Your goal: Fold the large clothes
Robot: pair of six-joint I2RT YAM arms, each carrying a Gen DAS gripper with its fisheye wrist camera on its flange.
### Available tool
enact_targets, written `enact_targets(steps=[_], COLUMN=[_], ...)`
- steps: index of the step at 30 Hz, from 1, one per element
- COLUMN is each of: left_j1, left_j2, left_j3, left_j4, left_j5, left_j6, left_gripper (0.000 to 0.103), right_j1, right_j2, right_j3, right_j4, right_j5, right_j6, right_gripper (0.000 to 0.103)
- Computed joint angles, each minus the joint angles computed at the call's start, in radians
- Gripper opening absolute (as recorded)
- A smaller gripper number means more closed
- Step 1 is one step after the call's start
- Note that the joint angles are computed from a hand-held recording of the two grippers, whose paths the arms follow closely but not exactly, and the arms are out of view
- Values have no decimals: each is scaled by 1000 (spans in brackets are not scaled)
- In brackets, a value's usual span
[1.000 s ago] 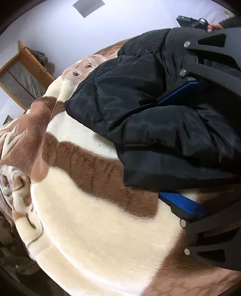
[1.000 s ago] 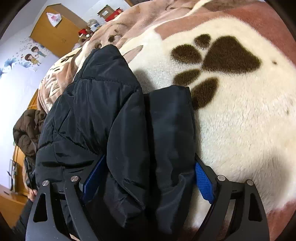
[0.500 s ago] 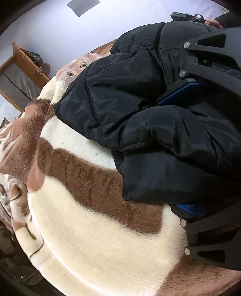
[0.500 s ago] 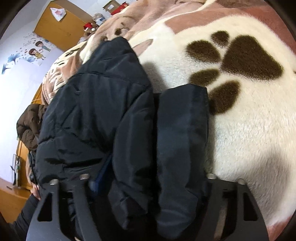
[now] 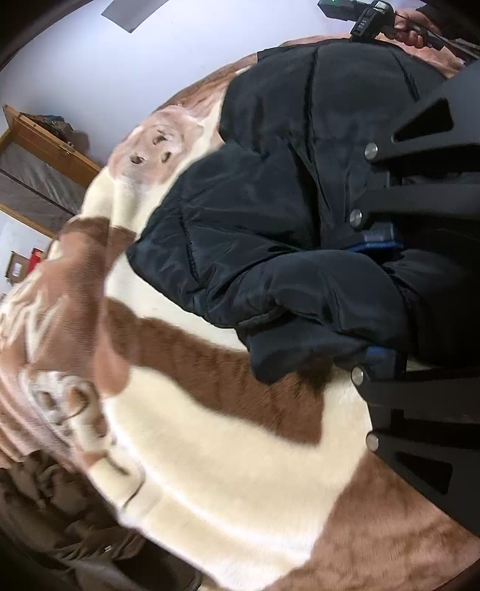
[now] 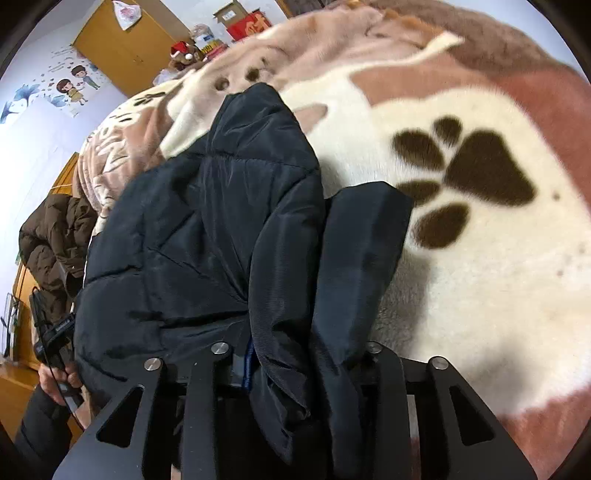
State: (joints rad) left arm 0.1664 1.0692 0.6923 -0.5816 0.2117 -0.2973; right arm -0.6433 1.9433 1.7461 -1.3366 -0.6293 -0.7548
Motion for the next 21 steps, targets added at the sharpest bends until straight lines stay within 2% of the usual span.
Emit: enact_targets(steps=[5,10,17,21], left_j1=[7,31,108,161], left_j2=[-114,-145,-56,48], left_j3=[58,114,250,356], left_j4=[-129,-184,-184,-164], left_j5=[0,18,52,75], left_j6=[15,32,78,109], left_gripper=[32,31,31,31], right_j1=[-30,-26,50,140], right_j2=[-35,-44,-26,3], right_j3=[55,92,196,280], right_j4=[-93,-129,-140,-101], right_j5=[-34,-67,-121,-137], right_j6=[-67,-71,18,125], right_gripper=[30,30,30,30])
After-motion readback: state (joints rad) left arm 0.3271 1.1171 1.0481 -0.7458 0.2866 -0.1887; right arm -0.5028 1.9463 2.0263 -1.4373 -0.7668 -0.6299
